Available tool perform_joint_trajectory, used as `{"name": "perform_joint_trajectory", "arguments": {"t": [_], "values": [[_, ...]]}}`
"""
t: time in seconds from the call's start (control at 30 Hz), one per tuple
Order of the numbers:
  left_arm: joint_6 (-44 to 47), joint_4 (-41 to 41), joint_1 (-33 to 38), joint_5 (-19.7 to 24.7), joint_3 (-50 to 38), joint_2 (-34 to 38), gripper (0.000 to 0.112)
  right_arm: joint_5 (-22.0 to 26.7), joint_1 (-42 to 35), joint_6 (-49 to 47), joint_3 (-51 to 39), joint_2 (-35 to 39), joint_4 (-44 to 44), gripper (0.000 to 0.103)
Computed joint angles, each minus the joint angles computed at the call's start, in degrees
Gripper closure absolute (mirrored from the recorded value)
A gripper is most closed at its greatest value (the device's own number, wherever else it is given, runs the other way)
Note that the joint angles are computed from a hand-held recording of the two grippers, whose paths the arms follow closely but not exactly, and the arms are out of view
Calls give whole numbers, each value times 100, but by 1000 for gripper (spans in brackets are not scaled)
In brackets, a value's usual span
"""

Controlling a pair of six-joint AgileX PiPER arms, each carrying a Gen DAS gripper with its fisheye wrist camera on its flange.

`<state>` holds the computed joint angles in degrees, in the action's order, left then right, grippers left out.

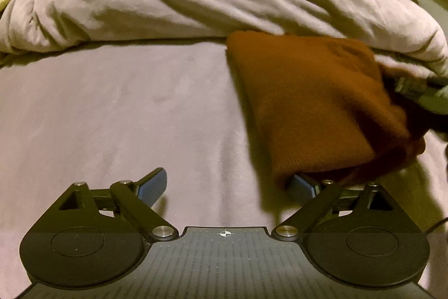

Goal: Fold small clothes

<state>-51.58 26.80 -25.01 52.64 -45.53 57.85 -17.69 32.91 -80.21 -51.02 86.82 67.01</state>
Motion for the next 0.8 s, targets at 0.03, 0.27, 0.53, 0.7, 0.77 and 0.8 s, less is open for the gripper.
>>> {"name": "perform_joint_trajectory", "arguments": {"t": [0.03,0.27,0.53,0.7,0.77,0.8], "values": [[-12,42,-54,50,-19,20,16,432,-249,-375,-90,83,482,97],[93,-52,93,-79,6,72,17,2093,-1469,335,449,-939,1142,74],[-529,270,-383,234,-87,237,17,3895,-2011,844,530,-1208,1280,59],[-487,287,-533,416,-172,168,17,4568,-1867,2743,-678,156,-152,44],[-524,377,-644,518,-214,111,17,4775,-1970,2743,-856,420,183,47],[-587,456,-717,610,-260,84,17,4832,-2008,2575,-869,457,401,66]]}}
